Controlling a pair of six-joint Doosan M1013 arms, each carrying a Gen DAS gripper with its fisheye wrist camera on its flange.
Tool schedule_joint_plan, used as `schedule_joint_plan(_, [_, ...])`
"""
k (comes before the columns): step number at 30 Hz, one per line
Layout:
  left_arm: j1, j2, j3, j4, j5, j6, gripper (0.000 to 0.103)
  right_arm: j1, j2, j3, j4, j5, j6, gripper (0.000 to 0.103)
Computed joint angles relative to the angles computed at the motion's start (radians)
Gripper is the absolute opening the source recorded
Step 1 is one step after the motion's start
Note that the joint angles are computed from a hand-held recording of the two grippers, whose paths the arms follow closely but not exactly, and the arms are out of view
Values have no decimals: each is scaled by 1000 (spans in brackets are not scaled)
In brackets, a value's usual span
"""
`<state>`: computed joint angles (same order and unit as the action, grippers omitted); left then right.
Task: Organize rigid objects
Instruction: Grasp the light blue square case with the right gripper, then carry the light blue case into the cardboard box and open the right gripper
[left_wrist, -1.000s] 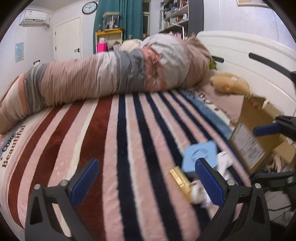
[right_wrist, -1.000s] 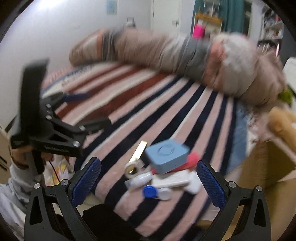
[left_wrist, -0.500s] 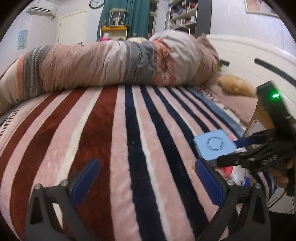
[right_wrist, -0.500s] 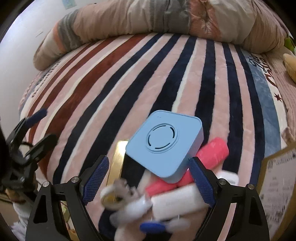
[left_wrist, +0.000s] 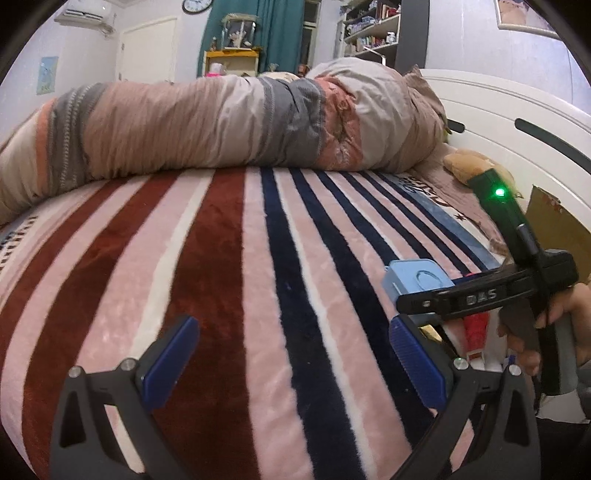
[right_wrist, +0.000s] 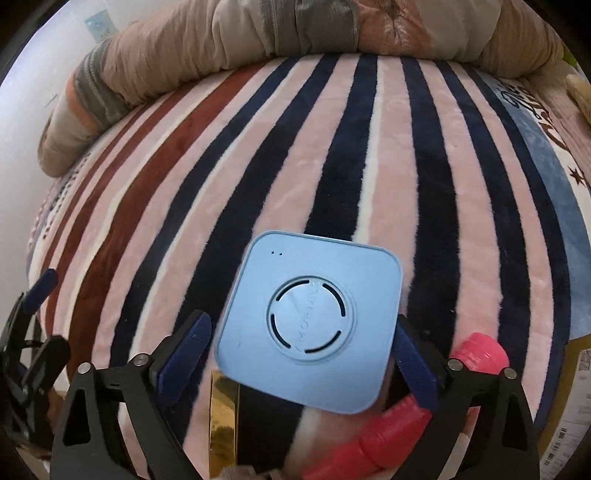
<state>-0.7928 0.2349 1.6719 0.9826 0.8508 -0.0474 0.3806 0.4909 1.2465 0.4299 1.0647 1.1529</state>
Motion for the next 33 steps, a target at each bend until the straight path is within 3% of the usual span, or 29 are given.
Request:
schedule_joint_plan(3, [32, -8, 8, -58, -98, 40, 102, 18, 5, -7, -82, -15, 37, 87])
schedule_joint_plan(10, [101, -29, 21, -143, -347, 87, 102, 16, -52, 65, -48, -149, -101, 85])
schedule_joint_plan(15, [127, -17, -19, -369, -501, 327, 102, -13, -116, 135, 136, -181, -324, 85])
schedule_joint_plan(19, [119, 0, -74, -559, -547, 524, 101, -39, -185, 199, 337, -184, -544, 85])
schedule_joint_plan(22, [112, 4, -102, -733, -605, 688, 91, -68, -236, 241, 462, -181, -679, 85])
schedule_joint_plan(25, [92, 11, -148, -835, -622, 812, 68, -97, -268, 256, 526, -176, -727, 85])
schedule_joint_plan(27, [73, 23, -192, -797, -592, 795, 43, -126, -286, 272, 575, -164, -758, 85])
schedule_joint_plan(33, [11, 104, -379, -696, -473, 804, 32, -232, -315, 285, 676, -131, -808, 84])
